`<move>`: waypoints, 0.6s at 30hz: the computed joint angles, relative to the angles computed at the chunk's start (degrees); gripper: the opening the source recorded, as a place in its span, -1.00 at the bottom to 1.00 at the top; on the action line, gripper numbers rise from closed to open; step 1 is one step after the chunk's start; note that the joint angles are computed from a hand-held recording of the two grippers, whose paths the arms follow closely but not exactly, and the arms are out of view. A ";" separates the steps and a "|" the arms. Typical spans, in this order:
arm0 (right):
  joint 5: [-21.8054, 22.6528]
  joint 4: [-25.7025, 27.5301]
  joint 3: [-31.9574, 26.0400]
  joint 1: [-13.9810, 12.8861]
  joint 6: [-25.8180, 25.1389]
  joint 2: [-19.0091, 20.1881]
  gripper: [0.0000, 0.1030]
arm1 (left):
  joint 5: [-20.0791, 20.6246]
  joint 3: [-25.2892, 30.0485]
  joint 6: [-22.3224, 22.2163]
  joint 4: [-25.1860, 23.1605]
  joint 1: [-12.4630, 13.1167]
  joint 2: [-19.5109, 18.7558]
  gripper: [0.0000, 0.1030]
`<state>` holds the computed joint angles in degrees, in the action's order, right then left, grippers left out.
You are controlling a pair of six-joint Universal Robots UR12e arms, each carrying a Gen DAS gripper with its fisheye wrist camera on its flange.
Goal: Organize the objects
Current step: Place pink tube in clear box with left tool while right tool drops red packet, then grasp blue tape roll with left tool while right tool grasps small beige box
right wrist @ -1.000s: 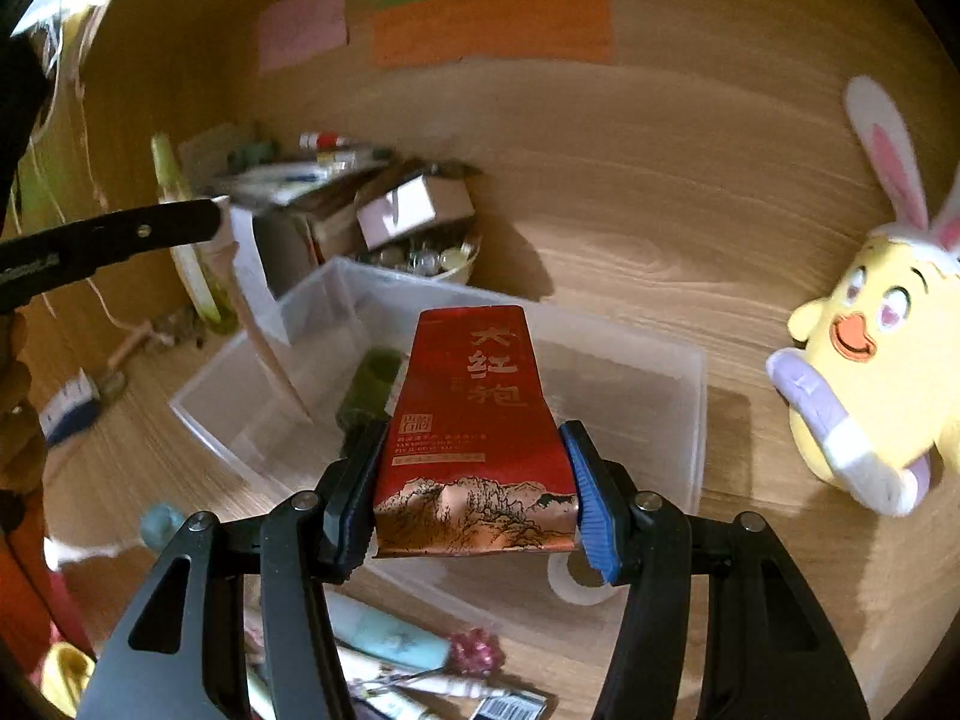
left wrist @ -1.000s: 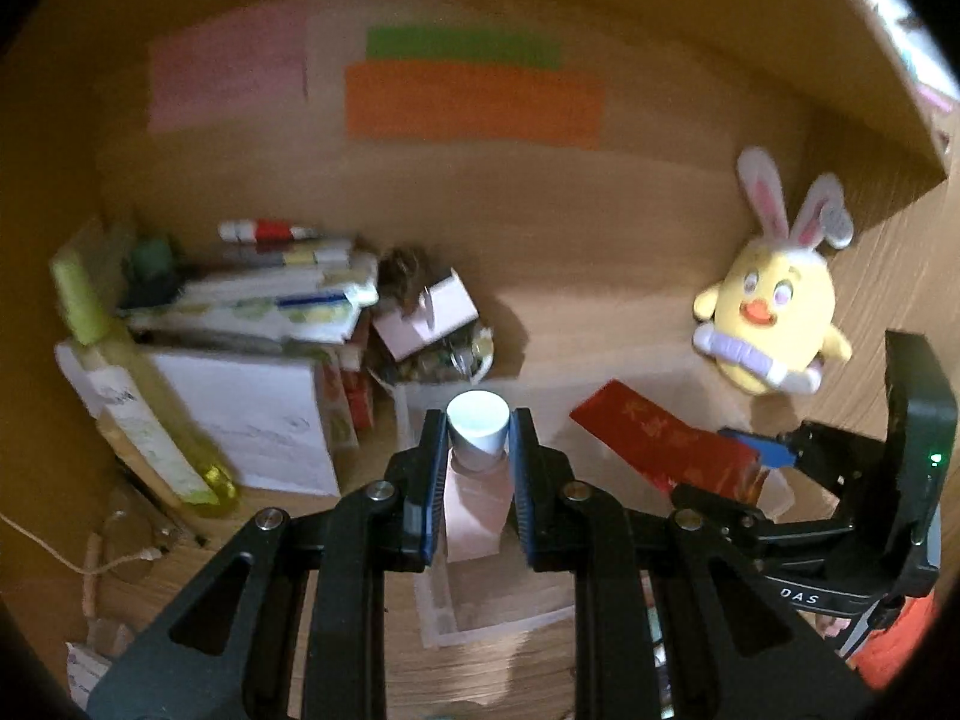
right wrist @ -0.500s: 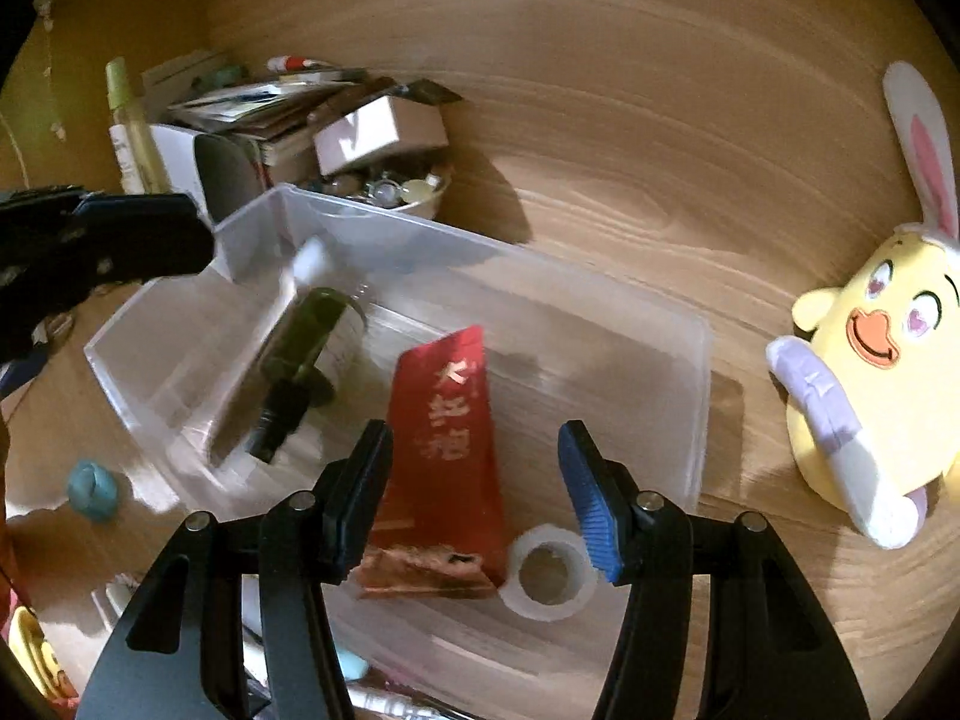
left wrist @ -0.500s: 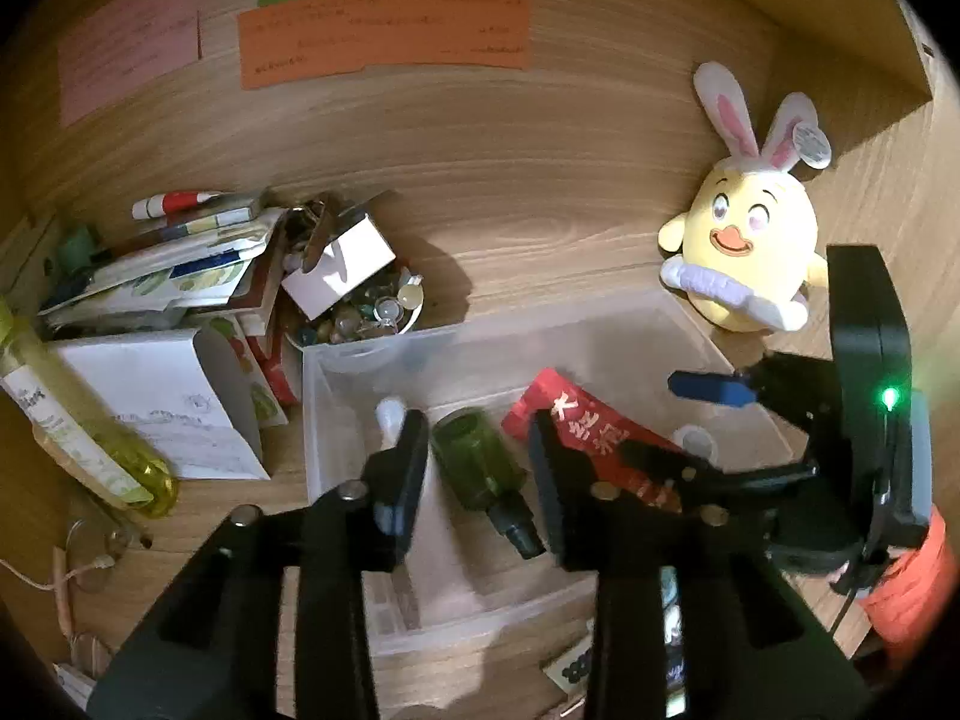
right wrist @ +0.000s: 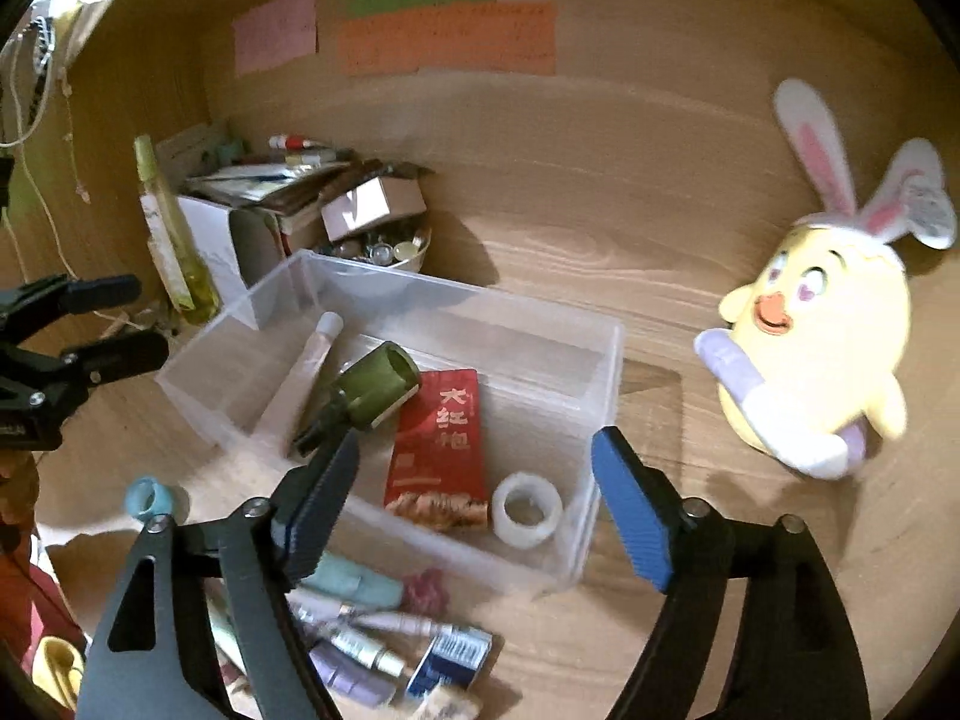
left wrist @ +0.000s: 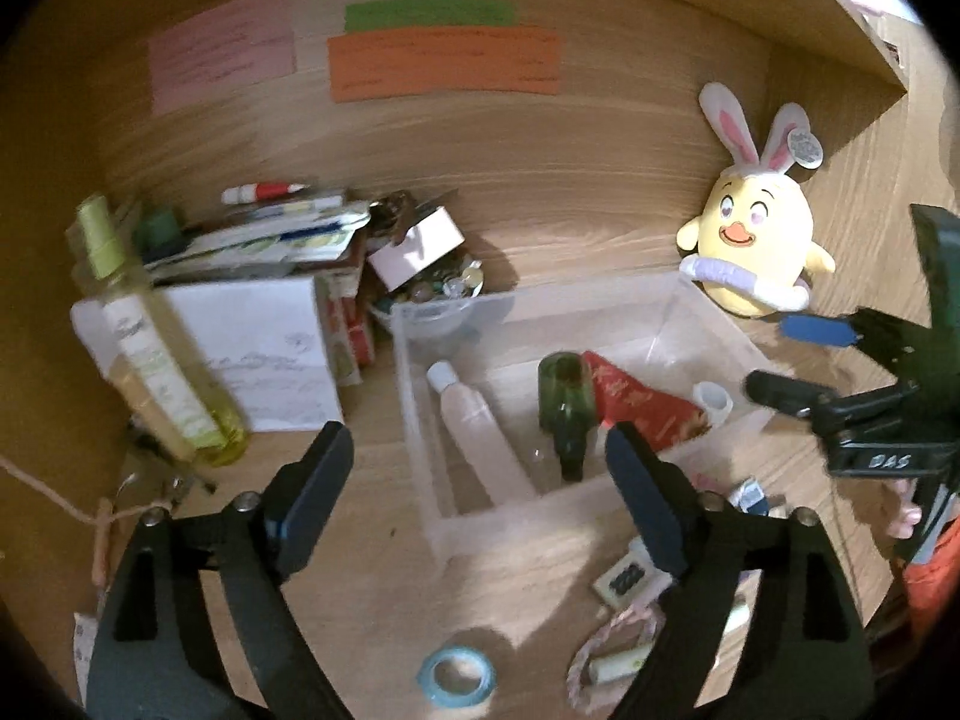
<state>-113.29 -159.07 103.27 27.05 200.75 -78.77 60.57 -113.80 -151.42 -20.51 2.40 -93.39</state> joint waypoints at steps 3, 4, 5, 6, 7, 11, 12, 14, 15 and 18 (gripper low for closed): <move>-1.29 0.10 0.93 1.06 2.12 -0.82 0.59 | -0.29 -1.23 0.12 -0.58 1.11 0.80 0.79; -1.81 0.22 1.24 1.34 2.61 -1.04 0.59 | -0.24 -1.68 0.31 -0.88 1.43 1.07 0.79; -2.35 0.26 1.63 1.65 3.14 -1.28 0.60 | -0.18 -2.10 0.55 -1.13 1.73 1.27 0.79; -2.66 0.37 2.01 1.88 3.61 -1.52 0.60 | -0.07 -2.49 0.69 -1.23 1.93 1.45 0.79; -3.25 0.62 2.44 2.24 4.33 -1.78 0.60 | 0.03 -3.01 0.98 -1.38 2.23 1.65 0.79; -4.95 1.81 4.08 3.19 7.32 -2.41 0.60 | 0.72 -4.71 2.20 -2.81 3.14 2.23 0.80; -5.19 2.59 4.46 3.32 8.46 -2.55 0.60 | 0.89 -4.97 2.49 -3.46 3.34 2.29 0.80; -4.84 3.84 5.29 3.38 11.11 -2.78 0.60 | 1.21 -5.45 2.61 -4.59 3.69 2.29 0.80; -4.22 4.58 5.70 3.29 12.56 -2.93 0.59 | 1.27 -5.62 2.65 -5.18 3.87 2.23 0.79; -1.70 5.97 6.85 2.92 15.86 -3.16 0.57 | 1.91 -6.15 2.46 -6.24 4.18 2.00 0.78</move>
